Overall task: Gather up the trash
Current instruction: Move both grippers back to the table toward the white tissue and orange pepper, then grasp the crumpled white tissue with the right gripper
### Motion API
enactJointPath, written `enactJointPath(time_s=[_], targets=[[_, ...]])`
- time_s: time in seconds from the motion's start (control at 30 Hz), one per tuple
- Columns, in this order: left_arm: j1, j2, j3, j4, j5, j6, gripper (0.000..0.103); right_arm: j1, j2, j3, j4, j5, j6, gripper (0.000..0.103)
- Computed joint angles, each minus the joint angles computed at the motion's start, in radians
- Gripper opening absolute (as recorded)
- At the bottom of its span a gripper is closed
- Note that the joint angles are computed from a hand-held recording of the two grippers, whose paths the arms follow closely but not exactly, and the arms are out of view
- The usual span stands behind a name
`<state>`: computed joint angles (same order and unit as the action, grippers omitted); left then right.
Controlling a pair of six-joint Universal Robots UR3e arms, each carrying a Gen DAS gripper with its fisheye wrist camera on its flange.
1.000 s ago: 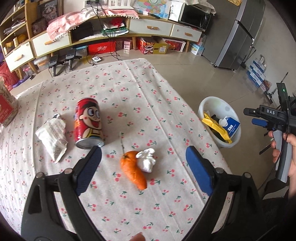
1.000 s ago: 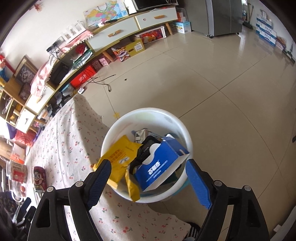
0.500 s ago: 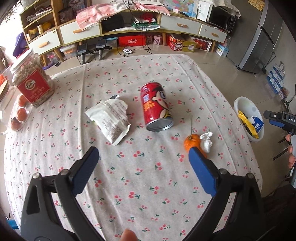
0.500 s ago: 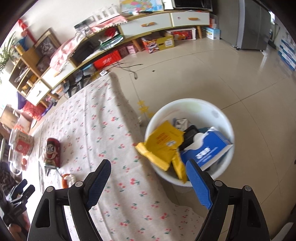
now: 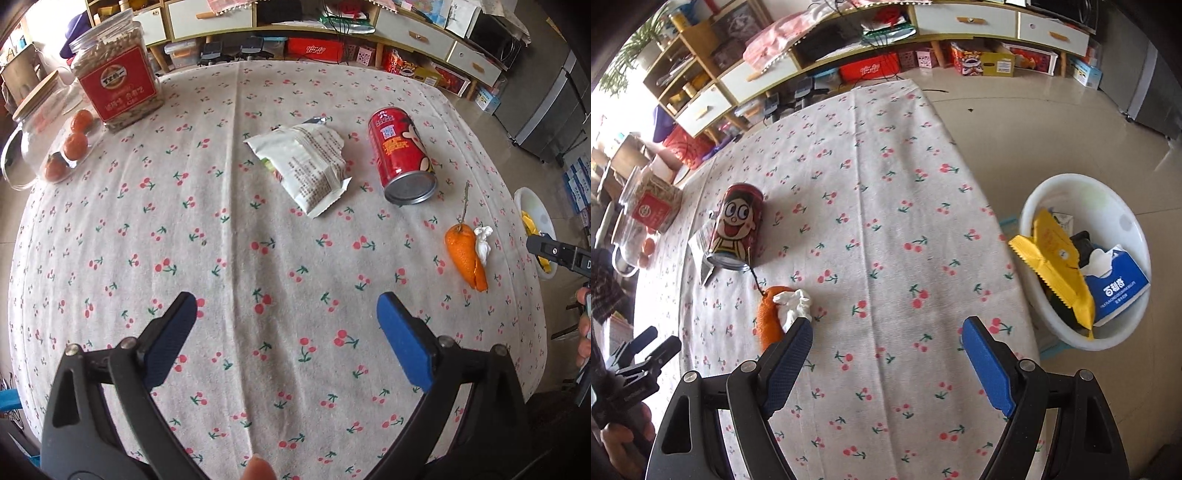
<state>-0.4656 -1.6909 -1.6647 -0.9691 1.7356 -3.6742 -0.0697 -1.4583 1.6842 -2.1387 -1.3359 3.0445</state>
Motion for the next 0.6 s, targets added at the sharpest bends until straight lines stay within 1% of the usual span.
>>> enactJointPath(time_s=[0.27,0.43,0.5,0.6], targets=[[0.027,0.059,-0.061,0.023,-0.025,-0.008,0.098,0.124,0.12,-0.092,-0.012,-0.05,0.028,0.084],[0.038,0.079,-0.083,0.032,-0.036,-0.007,0.098,0.164,0.168,-0.124,-0.012,-0.073,0.032,0.083],[0.036,0.08,-0.083,0.029,-0.036,-0.011,0.098,0.176,0.182,-0.131,-0.018,-0.085,0.036,0.081],[0.039,0.084,-0.089,0.03,-0.038,-0.012,0.098,0.193,0.21,-0.152,-0.024,-0.098,0.043,0.071]])
